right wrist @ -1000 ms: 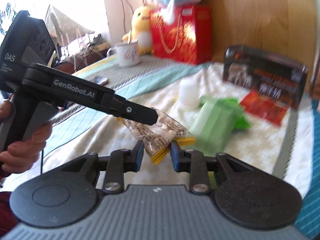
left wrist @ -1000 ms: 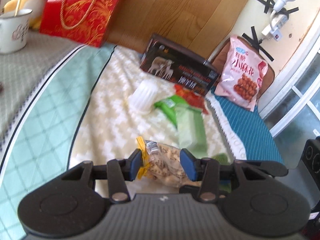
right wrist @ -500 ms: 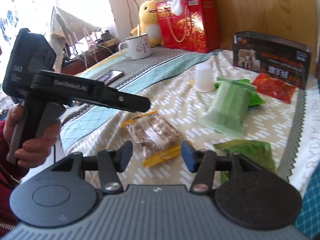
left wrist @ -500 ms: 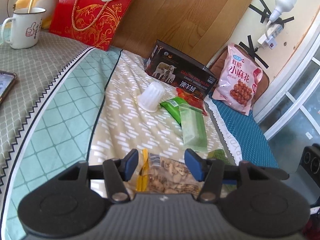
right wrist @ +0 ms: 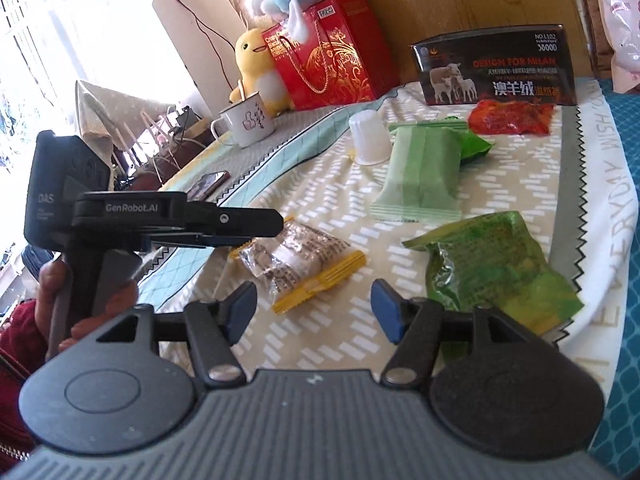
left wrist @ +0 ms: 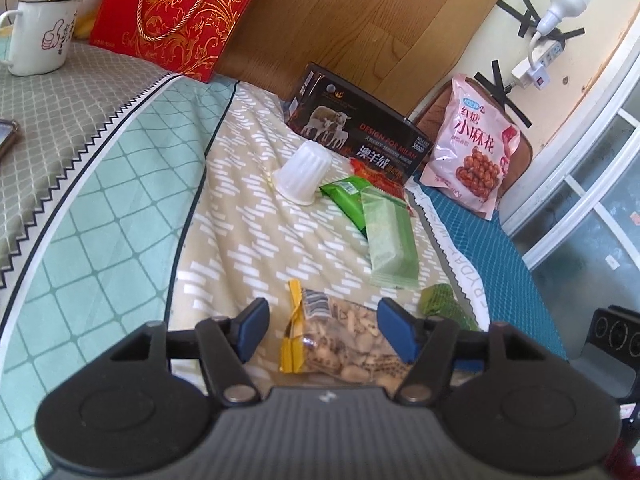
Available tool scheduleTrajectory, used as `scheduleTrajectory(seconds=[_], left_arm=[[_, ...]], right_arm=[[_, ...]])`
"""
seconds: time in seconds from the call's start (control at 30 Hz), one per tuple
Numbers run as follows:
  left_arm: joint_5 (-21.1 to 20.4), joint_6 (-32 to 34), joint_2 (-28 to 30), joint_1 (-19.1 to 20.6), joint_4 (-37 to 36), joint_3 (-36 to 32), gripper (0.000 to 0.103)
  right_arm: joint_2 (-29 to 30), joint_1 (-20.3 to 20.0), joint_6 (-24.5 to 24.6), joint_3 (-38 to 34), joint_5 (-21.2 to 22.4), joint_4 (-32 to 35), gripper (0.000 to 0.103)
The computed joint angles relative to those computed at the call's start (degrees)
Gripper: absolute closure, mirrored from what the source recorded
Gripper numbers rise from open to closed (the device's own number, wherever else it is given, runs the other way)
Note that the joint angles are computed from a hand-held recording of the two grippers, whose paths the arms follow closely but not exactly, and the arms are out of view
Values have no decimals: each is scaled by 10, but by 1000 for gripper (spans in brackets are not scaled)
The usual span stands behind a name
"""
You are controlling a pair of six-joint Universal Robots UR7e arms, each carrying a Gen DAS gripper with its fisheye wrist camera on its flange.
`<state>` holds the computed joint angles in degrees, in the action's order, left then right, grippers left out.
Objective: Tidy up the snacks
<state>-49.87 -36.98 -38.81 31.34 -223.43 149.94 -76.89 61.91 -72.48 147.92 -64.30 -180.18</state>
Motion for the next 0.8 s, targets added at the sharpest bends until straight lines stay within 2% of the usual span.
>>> scheduleTrajectory(seconds=[0.17,0.6,0.8], left_arm=[[-9,11,6,9,-22,-2,42],[-4,24,6,7,-8,-8,39],[-7,32,1,10,4,-10,38]], right_arm=[[0,-1,-7,-7,8,21,30],[0,-10,-8,-19,28,54,30],[-1,-6,-15,-17,21,50,30]])
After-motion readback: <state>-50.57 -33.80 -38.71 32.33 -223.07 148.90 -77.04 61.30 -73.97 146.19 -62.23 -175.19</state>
